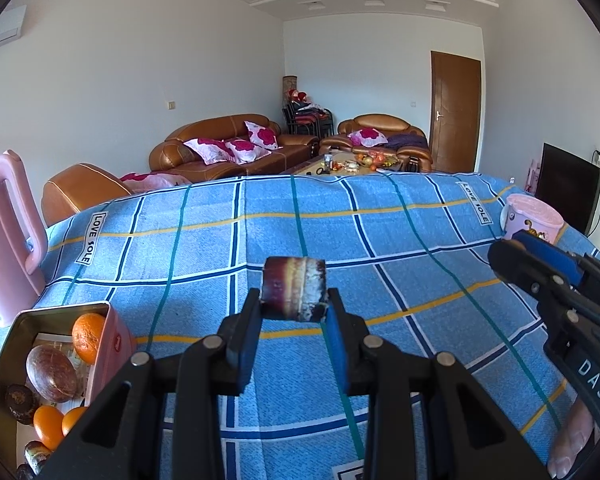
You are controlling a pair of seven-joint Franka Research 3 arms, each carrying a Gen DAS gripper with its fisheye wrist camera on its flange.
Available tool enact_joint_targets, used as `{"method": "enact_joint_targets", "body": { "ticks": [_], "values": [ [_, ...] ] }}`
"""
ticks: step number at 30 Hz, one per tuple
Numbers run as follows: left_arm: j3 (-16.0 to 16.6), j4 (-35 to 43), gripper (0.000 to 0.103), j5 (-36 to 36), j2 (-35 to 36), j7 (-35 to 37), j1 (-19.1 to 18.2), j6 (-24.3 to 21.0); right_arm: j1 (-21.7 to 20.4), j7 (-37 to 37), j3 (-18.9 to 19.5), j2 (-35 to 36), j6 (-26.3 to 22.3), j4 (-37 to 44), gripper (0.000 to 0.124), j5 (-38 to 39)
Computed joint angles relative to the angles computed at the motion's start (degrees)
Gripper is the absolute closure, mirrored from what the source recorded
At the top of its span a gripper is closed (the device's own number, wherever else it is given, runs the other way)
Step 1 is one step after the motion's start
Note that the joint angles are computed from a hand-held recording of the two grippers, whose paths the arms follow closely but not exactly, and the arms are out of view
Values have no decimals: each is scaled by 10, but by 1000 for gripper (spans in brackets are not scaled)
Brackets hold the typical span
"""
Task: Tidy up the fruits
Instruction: 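Lift the cake roll with the left gripper while the right gripper lifts the brown fruit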
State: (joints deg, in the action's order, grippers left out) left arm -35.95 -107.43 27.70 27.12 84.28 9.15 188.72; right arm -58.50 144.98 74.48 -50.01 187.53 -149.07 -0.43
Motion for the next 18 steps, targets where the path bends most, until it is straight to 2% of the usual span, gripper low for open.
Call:
{"method": "enact_joint_targets", "body": {
  "ticks": [14,18],
  "values": [
    [24,-14,70,38,-14,-46,-6,33,5,4,-1,-13,1,-4,93,2],
    [44,-21,70,53,-23,-66,-19,46,8,6,-1,-20,-1,-4,93,2]
  ]
}}
